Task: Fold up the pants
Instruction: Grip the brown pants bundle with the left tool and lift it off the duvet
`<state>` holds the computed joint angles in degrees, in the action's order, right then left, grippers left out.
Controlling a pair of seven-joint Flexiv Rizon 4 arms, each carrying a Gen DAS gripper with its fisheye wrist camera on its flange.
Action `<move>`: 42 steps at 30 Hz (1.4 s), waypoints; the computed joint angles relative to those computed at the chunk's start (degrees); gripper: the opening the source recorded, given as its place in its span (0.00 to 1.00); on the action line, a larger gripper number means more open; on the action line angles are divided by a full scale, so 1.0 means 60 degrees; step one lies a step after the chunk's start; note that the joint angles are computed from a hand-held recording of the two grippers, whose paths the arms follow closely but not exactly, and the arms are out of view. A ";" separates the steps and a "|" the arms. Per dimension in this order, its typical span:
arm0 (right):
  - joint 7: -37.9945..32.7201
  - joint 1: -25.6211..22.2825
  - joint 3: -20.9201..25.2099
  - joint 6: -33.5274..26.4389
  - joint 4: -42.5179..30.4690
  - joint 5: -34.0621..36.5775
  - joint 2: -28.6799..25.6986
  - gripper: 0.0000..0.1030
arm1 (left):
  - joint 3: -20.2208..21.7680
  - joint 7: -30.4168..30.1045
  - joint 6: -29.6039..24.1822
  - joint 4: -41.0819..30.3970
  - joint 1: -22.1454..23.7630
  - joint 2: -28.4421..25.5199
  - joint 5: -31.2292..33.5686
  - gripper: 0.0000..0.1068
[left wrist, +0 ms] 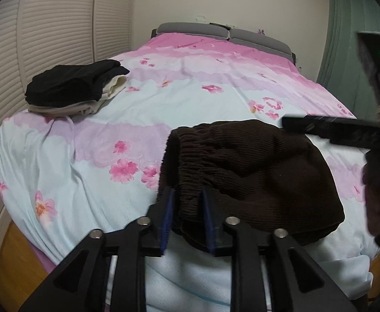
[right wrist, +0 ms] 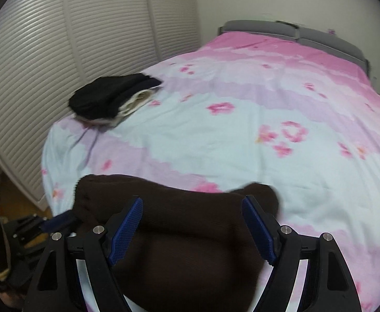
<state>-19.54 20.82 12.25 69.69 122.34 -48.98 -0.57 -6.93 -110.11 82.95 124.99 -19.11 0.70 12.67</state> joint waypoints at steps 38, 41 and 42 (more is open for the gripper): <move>0.3427 -0.0309 0.0977 -0.0566 0.2813 0.0922 0.1474 0.75 | 0.0049 0.1040 -0.0084 0.0130 -0.0166 -0.0609 -0.1010 0.64; 0.3948 -0.0447 0.0862 -0.0134 0.3085 0.0635 0.1600 0.82 | 0.0148 0.0863 0.0294 0.0201 -0.0281 -0.0557 -0.0794 0.63; 0.4014 -0.0462 0.0867 -0.0116 0.3098 0.0632 0.1648 0.82 | 0.0145 0.0870 0.0430 0.0243 -0.0296 -0.0529 -0.0878 0.64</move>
